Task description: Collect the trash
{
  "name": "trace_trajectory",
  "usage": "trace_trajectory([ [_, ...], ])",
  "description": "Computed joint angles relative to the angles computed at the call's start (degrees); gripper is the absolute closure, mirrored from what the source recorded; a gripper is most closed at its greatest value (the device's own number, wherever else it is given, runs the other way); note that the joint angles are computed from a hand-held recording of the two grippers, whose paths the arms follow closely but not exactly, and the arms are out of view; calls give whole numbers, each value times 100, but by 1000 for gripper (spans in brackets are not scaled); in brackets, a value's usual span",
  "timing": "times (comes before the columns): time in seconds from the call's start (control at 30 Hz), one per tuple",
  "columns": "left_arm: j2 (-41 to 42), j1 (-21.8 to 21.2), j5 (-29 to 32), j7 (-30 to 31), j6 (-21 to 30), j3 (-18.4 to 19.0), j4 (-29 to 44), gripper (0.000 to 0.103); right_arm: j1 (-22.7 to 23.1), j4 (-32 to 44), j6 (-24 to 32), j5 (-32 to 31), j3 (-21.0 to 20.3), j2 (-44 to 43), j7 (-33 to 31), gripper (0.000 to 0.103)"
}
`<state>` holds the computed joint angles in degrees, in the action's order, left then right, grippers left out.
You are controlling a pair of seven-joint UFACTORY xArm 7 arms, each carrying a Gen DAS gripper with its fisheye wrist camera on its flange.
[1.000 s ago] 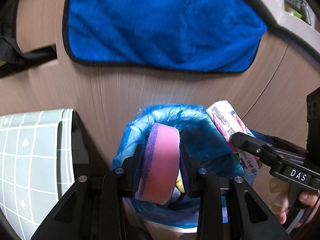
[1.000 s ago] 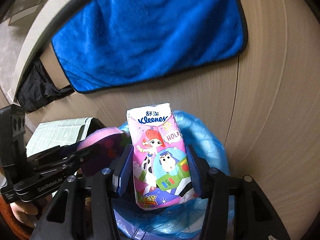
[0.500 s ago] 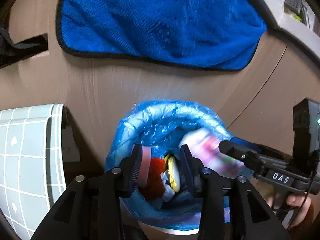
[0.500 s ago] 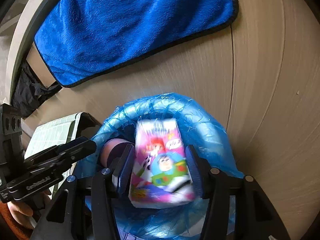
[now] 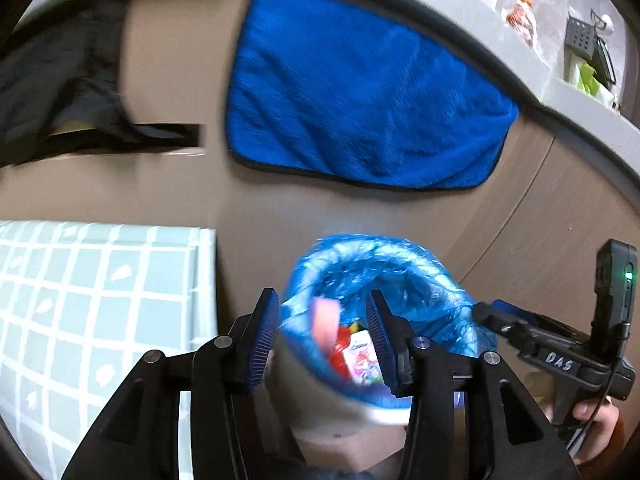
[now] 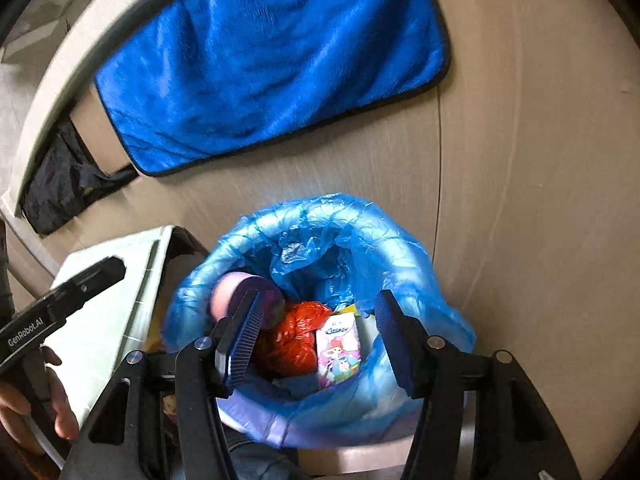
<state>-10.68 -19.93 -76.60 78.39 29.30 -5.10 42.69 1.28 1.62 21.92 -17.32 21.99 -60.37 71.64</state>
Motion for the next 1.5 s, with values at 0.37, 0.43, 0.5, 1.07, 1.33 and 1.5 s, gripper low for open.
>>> trace_trajectory([
  [0.37,-3119,676,973,-186,605,1159,-2007,56,1169,1546,3017,-413,2300,-875,1712,31],
  [0.43,-3851,875,1421,-219,669,1381,-2375,56,1265,1900,3190,-456,2451,-580,1823,31],
  [0.5,-4686,1211,2068,-229,985,1714,-2737,56,1353,2256,3257,-499,2668,-254,1989,31],
  [1.07,-7296,3524,5157,-685,3273,3411,-3460,55,780,4297,4137,-459,4691,1445,2995,29],
  [1.33,-7316,3773,4999,-647,3161,3763,-3380,55,724,4258,3888,-221,4771,1279,3071,29],
  [1.5,-7174,3917,5054,-594,3301,3864,-3300,55,662,4286,3840,-144,4815,1209,2978,29],
])
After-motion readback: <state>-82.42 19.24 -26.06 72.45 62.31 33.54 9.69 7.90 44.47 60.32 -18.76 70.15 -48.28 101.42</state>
